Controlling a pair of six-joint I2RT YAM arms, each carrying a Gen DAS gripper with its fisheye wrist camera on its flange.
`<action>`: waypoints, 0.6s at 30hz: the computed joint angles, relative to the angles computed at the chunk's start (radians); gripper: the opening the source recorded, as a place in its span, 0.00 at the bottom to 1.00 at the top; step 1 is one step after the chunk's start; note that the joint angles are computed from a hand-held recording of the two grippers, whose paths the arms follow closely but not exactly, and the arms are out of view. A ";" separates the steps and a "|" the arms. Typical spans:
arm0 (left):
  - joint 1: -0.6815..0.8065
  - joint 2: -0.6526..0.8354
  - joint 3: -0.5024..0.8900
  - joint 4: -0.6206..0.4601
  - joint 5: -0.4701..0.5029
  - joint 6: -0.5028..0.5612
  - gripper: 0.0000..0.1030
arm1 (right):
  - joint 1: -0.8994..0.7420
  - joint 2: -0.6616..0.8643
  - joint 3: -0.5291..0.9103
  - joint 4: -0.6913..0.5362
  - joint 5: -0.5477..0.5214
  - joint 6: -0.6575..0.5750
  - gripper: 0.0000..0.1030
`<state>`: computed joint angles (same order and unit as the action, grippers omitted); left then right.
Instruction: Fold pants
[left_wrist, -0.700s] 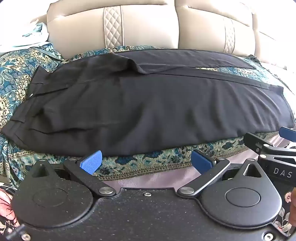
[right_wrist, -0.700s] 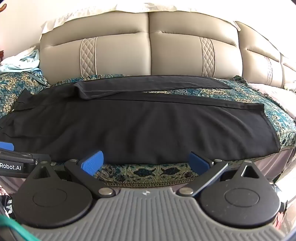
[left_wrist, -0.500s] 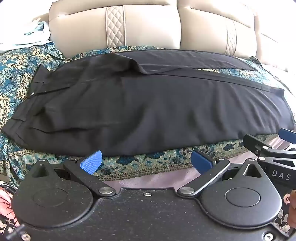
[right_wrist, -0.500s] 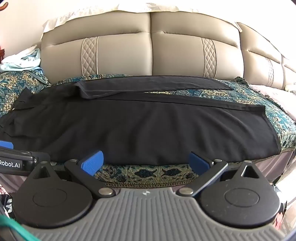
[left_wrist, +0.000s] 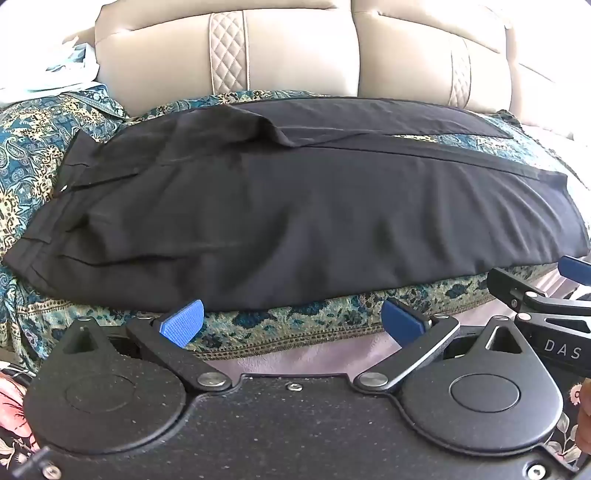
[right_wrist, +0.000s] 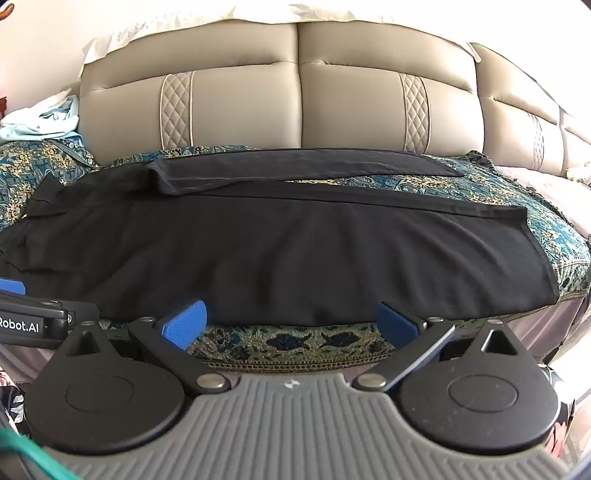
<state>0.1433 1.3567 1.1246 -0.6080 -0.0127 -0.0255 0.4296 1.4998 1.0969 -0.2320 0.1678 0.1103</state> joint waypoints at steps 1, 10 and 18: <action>0.000 0.000 -0.001 0.001 0.000 0.000 1.00 | 0.000 0.000 0.001 0.000 -0.001 -0.001 1.00; 0.001 -0.001 -0.001 -0.001 0.002 0.002 1.00 | 0.003 -0.003 -0.008 0.010 0.004 -0.012 1.00; 0.006 -0.008 -0.013 0.007 0.004 0.007 1.00 | 0.005 -0.004 -0.005 0.003 0.009 -0.016 1.00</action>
